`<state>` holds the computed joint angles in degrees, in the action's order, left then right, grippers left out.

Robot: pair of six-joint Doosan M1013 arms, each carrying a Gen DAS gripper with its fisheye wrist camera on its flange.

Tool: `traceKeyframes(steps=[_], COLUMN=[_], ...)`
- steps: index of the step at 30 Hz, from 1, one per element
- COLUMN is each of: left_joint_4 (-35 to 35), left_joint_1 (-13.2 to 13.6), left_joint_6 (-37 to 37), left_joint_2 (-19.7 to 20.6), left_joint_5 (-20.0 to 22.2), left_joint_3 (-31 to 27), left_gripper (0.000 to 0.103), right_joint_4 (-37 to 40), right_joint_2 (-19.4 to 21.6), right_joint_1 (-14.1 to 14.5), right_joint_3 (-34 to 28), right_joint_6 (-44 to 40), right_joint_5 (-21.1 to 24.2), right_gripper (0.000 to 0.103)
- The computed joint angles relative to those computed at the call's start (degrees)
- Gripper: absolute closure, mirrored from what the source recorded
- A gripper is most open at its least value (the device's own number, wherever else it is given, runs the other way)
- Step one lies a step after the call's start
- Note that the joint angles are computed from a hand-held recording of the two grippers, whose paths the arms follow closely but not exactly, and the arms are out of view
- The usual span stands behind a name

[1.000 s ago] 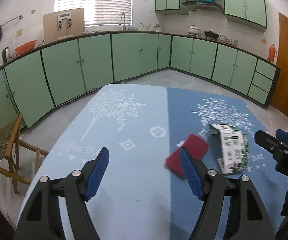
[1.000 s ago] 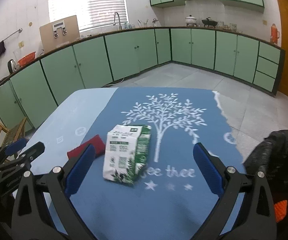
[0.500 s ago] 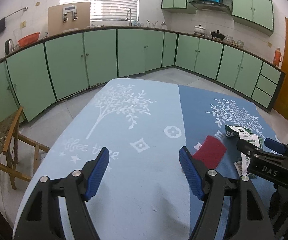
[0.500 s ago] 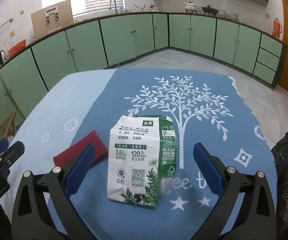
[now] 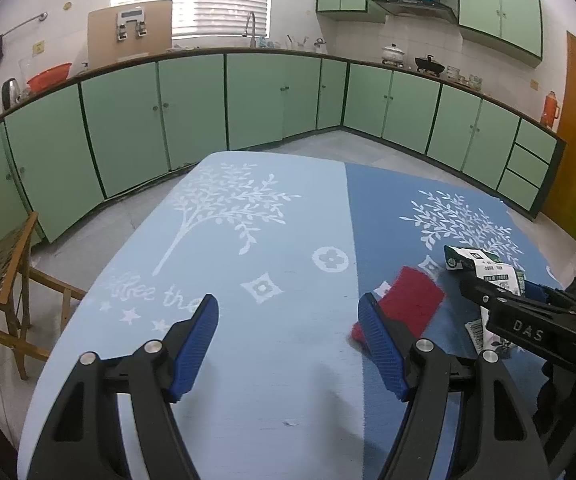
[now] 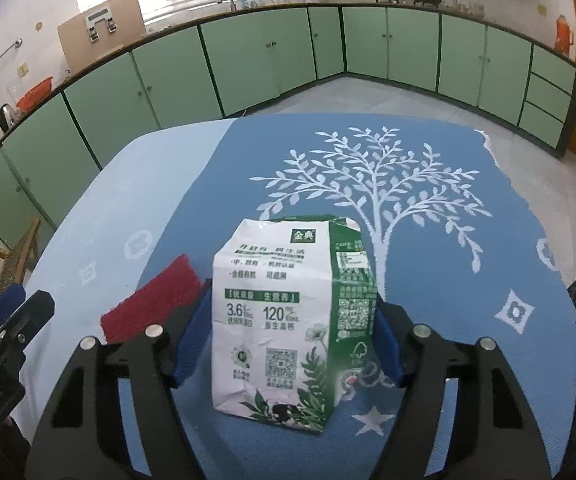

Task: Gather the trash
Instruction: 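Close the right tool on the milk carton while the left tool grasps the maroon pad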

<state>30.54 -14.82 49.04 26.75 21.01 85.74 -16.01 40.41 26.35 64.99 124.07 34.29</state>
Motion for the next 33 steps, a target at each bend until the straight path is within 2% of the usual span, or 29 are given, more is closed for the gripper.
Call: traceKeyframes(steps=[3, 10, 17, 22, 29, 33], left_joint_4=[-3.20, -15.40, -24.47, -26.68, -26.22, -28.45], left_joint_1=[-0.25, -0.99, -1.44, -1.31, -1.50, -1.20], left_joint_6=[3.60, 17.93, 27.77, 29.25, 29.73, 31.48], left_joint_2=[0.38, 2.07, 4.87, 6.46, 7.04, 6.53], left_joint_5=[0.06, 1.22, 5.99, 9.66, 10.65, 9.44], left_joint_3=[-0.63, -2.98, -6.64, -8.89, -9.77, -9.12], left_gripper=[0.032, 0.032, 0.031, 0.029, 0.026, 0.041], right_joint_4=[-0.93, -4.07, -5.59, -4.67, -3.30, -3.04], right_joint_2=[-1.12, -3.82, -5.17, -5.37, -5.03, -4.77], right_joint_1=[-0.21, -1.15, -2.08, -2.44, -2.46, -2.27], right_joint_3=[1.66, 5.31, 7.25, 7.88, 7.86, 7.55], right_joint_6=[0.64, 4.09, 5.37, 4.90, 3.69, 3.03], right_joint_5=[-1.39, -3.00, -3.67, -4.19, -4.52, -4.26], right_gripper=[0.035, 0.035, 0.035, 0.035, 0.035, 0.035])
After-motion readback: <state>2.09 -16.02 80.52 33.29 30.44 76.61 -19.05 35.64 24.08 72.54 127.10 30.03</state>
